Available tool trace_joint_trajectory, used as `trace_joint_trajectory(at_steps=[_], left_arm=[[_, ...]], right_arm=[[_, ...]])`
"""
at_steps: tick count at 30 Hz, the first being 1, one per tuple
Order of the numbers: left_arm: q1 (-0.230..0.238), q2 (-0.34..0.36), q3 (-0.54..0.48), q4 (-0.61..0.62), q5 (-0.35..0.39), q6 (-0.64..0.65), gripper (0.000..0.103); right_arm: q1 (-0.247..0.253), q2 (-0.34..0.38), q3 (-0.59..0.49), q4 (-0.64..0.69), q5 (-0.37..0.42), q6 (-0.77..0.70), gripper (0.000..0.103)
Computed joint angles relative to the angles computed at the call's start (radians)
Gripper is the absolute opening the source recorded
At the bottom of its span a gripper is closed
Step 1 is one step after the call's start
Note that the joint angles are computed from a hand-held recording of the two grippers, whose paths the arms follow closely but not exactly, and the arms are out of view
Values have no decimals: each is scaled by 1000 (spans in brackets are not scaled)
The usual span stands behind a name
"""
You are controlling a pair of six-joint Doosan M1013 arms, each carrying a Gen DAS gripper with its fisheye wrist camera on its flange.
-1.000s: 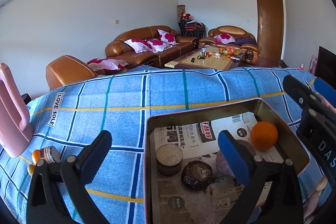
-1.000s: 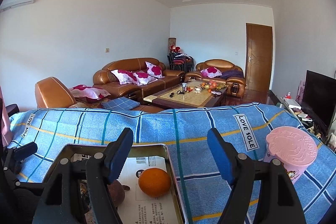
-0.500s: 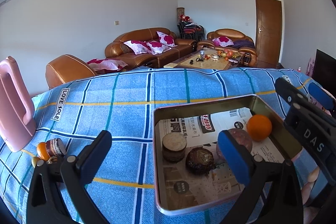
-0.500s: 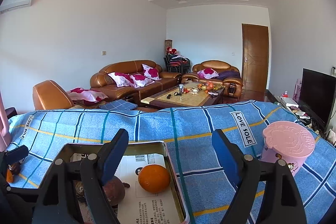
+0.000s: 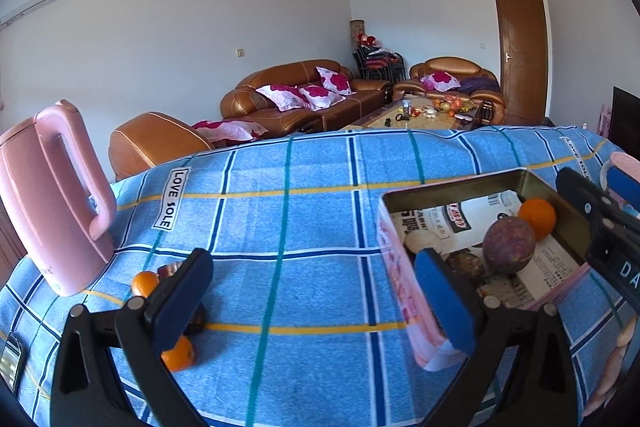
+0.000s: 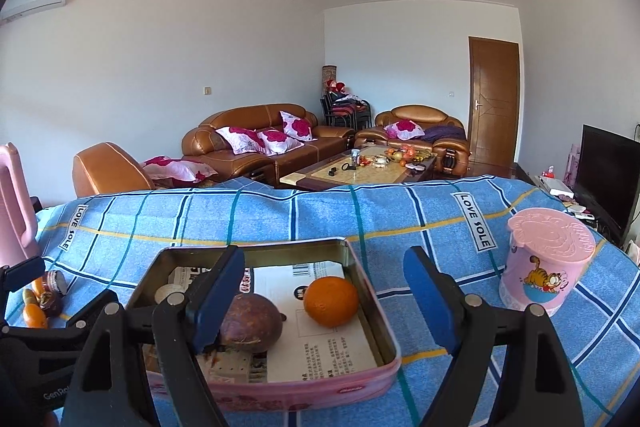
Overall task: Organize fruits
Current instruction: 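Withdraw both open grippers from the pink tin toward the remaining fruits, then grasp an orange from the fruit pile with the right gripper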
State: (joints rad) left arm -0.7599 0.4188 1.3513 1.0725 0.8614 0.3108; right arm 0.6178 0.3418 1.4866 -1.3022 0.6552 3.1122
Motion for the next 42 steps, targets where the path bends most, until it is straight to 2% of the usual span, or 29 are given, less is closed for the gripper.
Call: trace_joint_trajectory(at_steps=[10, 26, 29, 32, 35, 37, 39, 42], left_arm=[[42, -42, 61, 14, 2, -29, 103], [140, -109, 146, -48, -29, -53, 103], [153, -113, 152, -45, -16, -55, 103], [167, -113, 150, -40, 33, -48, 103], [186, -120, 154, -39, 67, -64, 103], [203, -131, 162, -62, 64, -86, 103], [218, -139, 171, -86, 53, -106, 103], [226, -137, 171, -100, 75, -122, 103]], right_arm=[[40, 30, -50, 110, -45, -81, 83], [96, 112, -172, 247, -92, -264, 83], [103, 125, -193, 282, -98, -308, 83], [108, 138, -214, 331, -108, -363, 83], [112, 151, -238, 420, -114, -460, 83], [111, 160, -255, 509, -126, -552, 83], [110, 170, -273, 627, -133, -676, 83], [106, 197, -320, 856, -105, -921, 83]])
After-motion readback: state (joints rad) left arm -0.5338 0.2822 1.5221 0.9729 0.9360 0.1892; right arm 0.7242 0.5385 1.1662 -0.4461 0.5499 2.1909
